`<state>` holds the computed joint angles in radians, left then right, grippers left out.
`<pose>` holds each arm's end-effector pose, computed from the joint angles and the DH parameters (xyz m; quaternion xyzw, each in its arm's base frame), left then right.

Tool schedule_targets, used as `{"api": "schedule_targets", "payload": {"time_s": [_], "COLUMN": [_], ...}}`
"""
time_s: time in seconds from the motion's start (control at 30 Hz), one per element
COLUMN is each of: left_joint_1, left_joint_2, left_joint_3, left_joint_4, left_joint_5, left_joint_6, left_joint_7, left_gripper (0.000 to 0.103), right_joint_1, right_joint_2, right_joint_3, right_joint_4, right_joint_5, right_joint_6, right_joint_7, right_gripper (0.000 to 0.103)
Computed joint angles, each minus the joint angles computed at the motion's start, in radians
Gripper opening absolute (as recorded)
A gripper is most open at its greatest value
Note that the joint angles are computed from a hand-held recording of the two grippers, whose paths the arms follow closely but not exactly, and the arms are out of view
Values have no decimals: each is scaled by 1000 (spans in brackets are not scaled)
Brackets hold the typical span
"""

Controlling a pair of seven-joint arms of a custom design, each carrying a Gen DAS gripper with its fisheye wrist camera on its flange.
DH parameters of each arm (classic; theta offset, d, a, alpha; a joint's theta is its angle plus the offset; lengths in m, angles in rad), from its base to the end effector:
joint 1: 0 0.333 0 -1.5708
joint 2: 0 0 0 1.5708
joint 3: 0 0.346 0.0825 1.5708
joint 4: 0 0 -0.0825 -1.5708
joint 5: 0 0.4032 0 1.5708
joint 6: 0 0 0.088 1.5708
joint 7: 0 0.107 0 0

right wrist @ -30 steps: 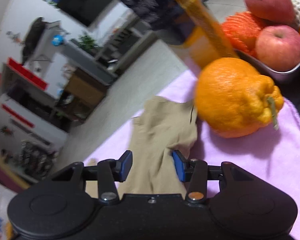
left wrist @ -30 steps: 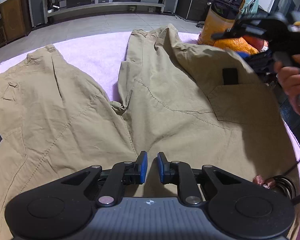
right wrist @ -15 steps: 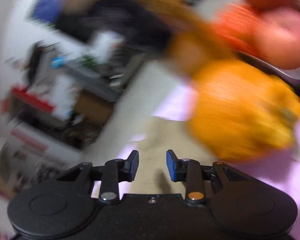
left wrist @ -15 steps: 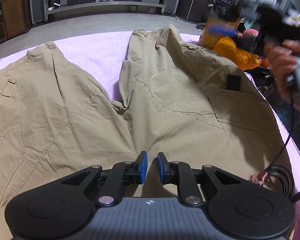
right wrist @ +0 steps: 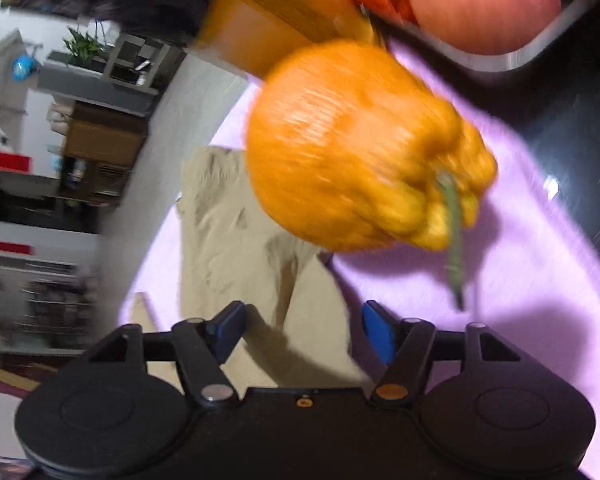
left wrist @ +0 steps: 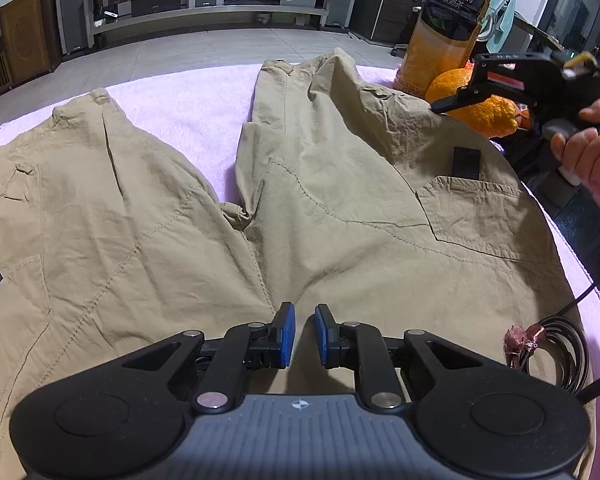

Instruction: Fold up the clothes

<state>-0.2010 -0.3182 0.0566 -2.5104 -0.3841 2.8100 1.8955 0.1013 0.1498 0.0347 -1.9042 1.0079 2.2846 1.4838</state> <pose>0.4756 -0.0496 0.4801 -0.6206 0.7154 -0.2843 0.1492 0.6353 0.1058 0.4742 -0.5088 0.7551 0.2215 0.3492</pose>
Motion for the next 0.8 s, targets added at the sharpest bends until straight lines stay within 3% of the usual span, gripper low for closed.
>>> {"api": "schedule_targets", "payload": {"time_s": [0.13, 0.4, 0.5, 0.57, 0.63, 0.8], "left_joint_1": [1, 1, 2, 3, 2, 3], "left_joint_2": [0, -1, -2, -4, -6, -6], "left_joint_3": [0, -1, -2, -4, -3, -3], "left_joint_4": [2, 2, 2, -1, -2, -1], "left_joint_5": [-4, -8, -7, -3, 0, 6], "left_joint_6": [-2, -2, -3, 0, 0, -2], "left_joint_7": [-5, -10, -13, -16, -17, -23], "left_gripper": [17, 17, 18, 18, 18, 18], "right_joint_1": [-17, 46, 59, 87, 126, 121], "right_joint_2": [14, -41, -74, -70, -48, -17], "right_joint_3": [27, 47, 34, 37, 45, 44], "right_joint_4": [-38, -34, -34, -20, -14, -19], "right_joint_5": [273, 561, 613, 566, 407, 257], "right_joint_6": [-15, 220, 250, 382, 556, 618], "right_joint_7": [-219, -658, -798, -774, -681, -488], "right_gripper": [65, 65, 62, 57, 53, 16]}}
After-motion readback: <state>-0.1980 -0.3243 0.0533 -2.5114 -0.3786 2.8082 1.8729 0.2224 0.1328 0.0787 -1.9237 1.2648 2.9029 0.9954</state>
